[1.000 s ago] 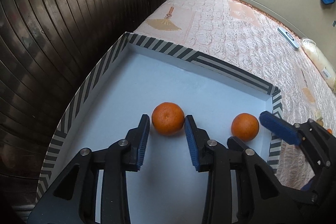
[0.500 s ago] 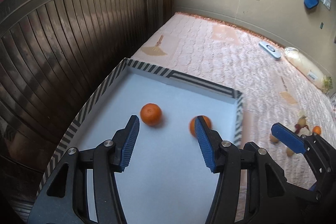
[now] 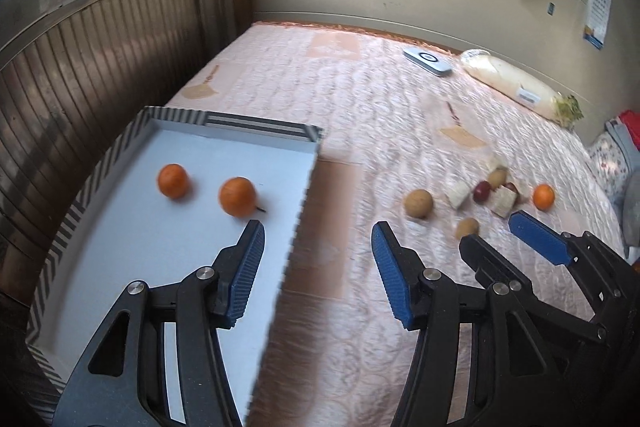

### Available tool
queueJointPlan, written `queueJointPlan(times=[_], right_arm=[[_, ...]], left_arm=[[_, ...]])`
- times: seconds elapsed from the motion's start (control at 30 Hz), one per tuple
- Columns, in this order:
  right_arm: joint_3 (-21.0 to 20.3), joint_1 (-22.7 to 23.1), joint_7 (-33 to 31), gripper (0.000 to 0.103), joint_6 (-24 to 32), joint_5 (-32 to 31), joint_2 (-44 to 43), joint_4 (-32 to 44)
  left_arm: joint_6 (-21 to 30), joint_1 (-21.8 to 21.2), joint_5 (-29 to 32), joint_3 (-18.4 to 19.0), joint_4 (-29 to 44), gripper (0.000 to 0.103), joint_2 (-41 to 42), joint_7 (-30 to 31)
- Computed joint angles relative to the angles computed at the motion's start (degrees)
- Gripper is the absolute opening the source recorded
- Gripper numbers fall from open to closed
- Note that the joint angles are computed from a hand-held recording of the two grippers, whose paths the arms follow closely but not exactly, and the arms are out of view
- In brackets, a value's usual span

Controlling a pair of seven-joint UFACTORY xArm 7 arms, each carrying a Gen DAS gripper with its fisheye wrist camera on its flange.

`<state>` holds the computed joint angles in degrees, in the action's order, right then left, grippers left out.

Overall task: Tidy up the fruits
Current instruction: 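Move both open tools back toward the fruit on the bed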

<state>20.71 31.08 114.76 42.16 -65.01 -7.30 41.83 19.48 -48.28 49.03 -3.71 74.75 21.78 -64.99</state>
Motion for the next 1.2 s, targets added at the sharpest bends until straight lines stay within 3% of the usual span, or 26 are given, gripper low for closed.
queueJointPlan(times=[0.63,0.93,1.03,1.13,1.2], right_arm=[[5.8,-2.4,2.1,0.050,0.8,11.8,-14.4,-14.5],[8.0,-4.3,2.1,0.050,-0.8,13.6,-16.1,-16.3],[8.4,-5.0,2.2,0.050,-1.5,12.9,-15.7,-16.2],[8.3,-5.2,2.1,0.050,-2.1,12.6,-15.2,-16.1],[8.2,-5.4,2.5,0.050,-2.6,12.3,-15.2,-16.5]], left_arm=[[0.7,-4.8,-0.7,-0.8,3.4,0.056,3.6,3.1],[-2.2,-1.3,-12.5,-3.1,3.4,0.056,5.4,13.7],[-1.8,-1.3,-15.6,-2.7,4.4,0.056,6.4,16.5],[-1.2,1.5,-22.2,-5.5,5.7,0.056,7.4,22.6],[-0.8,0.9,-24.2,-4.6,6.6,0.056,7.8,23.6]])
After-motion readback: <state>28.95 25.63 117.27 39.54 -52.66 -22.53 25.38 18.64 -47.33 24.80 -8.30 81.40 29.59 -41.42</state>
